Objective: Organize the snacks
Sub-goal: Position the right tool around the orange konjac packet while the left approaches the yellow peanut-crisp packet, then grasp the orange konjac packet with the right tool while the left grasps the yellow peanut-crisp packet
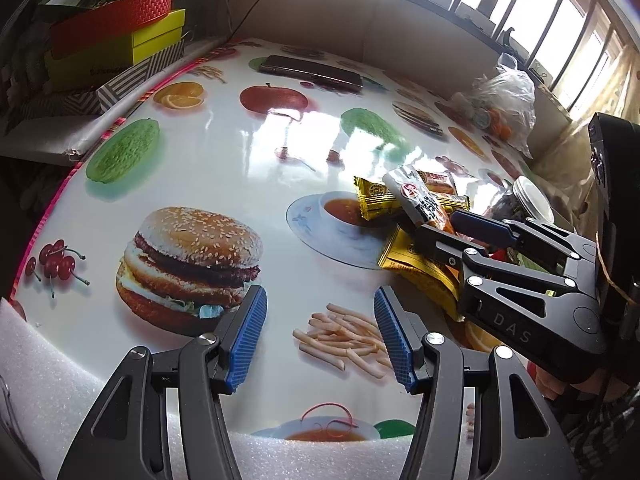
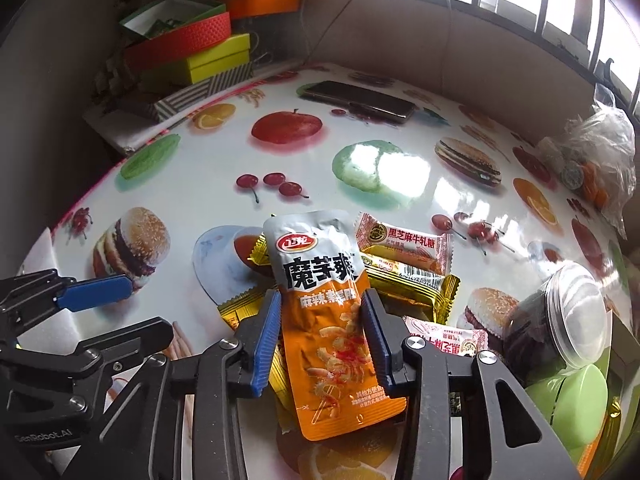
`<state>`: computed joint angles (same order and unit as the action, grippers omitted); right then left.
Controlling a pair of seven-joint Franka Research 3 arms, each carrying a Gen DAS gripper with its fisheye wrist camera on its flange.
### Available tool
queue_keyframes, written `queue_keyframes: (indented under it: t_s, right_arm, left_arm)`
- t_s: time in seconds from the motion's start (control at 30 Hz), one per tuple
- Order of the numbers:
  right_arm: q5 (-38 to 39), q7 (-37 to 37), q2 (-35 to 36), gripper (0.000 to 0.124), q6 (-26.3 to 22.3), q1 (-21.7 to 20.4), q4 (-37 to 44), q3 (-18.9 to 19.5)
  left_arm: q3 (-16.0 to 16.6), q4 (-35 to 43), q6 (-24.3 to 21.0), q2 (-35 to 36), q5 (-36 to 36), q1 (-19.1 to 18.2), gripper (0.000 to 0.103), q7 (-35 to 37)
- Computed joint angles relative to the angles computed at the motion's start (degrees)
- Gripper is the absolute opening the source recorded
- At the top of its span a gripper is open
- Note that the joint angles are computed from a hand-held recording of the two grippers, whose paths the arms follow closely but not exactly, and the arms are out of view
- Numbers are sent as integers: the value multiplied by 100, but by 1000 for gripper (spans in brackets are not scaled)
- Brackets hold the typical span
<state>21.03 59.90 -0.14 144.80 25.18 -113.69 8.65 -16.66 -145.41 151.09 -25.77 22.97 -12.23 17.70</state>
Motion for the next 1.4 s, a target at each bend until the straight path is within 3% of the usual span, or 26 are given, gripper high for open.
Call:
queue_keyframes:
  t_s: [0.07, 0.1, 0.13, 0.2, 0.53, 0.8, 0.9, 1.03, 1.13, 1.27, 1.4]
  right_arm:
    - [57, 52, -53, 36, 53, -8, -61, -9]
    - [185, -3, -94, 30, 70, -13, -98, -18]
    - [237, -6, -135, 15, 106, -16, -133, -22]
    - [340, 64, -177, 4, 63, -33, -148, -43]
    - [657, 143, -419, 2, 1, -109, -542, -124]
    - [1194, -32, -704, 2, -273, -150, -791, -240]
    - [739, 274, -820, 6, 225, -209, -986, -147]
    - [348, 470, -812, 21, 279, -260, -964, -136]
    - [-205, 861, -794, 24, 287, -324, -962, -79]
    - [-633, 1221, -771, 27, 208, -359, -929, -63]
    - [-655, 1215, -744, 28, 196, -322, -910, -95]
  left_arm:
    - [3, 18, 7, 17, -9, -12, 57, 9]
    - [11, 26, 21, 25, -22, -24, 57, 23]
    - [28, 35, 59, 38, -35, -35, 57, 47]
    - [34, 49, 131, 54, -46, -47, 57, 79]
    - [28, 251, 244, 271, -146, -113, 57, 132]
    - [135, 465, 624, 580, -321, -203, 57, 347]
    - [4, 631, 637, 707, -168, -77, 57, 240]
    - [154, 883, 656, 1015, -363, -208, 57, 576]
    - [59, 1053, 555, 1157, -188, -113, 57, 477]
    - [128, 1339, 34, 1423, -328, -202, 57, 734]
    - [187, 1200, 281, 1420, -464, -229, 57, 820]
